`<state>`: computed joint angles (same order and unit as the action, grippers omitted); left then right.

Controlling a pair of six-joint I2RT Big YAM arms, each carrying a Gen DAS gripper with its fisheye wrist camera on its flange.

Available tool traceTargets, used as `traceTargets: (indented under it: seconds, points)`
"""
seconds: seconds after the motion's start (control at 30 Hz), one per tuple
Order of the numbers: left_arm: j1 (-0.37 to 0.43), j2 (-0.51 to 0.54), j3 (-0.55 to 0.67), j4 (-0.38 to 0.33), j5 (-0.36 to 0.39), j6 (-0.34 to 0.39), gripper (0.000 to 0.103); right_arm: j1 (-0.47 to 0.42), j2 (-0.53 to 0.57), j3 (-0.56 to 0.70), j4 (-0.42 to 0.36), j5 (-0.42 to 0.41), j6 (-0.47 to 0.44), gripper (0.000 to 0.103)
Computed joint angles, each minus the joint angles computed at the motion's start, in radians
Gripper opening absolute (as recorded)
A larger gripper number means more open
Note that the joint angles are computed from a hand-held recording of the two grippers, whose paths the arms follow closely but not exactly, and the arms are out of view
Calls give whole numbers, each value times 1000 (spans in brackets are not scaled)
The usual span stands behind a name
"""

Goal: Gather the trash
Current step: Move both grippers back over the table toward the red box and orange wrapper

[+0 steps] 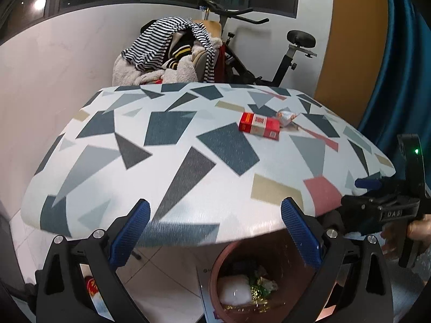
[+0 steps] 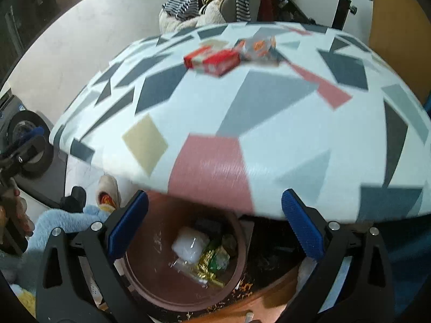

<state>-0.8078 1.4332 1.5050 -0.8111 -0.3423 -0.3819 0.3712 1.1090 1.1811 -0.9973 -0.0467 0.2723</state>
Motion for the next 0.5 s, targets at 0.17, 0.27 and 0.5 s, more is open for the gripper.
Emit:
traceTargets:
  seconds: [0.17, 0.27, 0.5]
  points:
    - [9, 38, 70, -8, 0, 54, 96, -36, 28, 55, -4, 8, -36, 97]
    - [16, 59, 113, -18, -1, 82, 97, -66, 45, 84, -6, -13, -44, 97]
    - [37, 101, 199, -46, -17, 111, 97, -79, 103, 171, -55, 32, -74, 97]
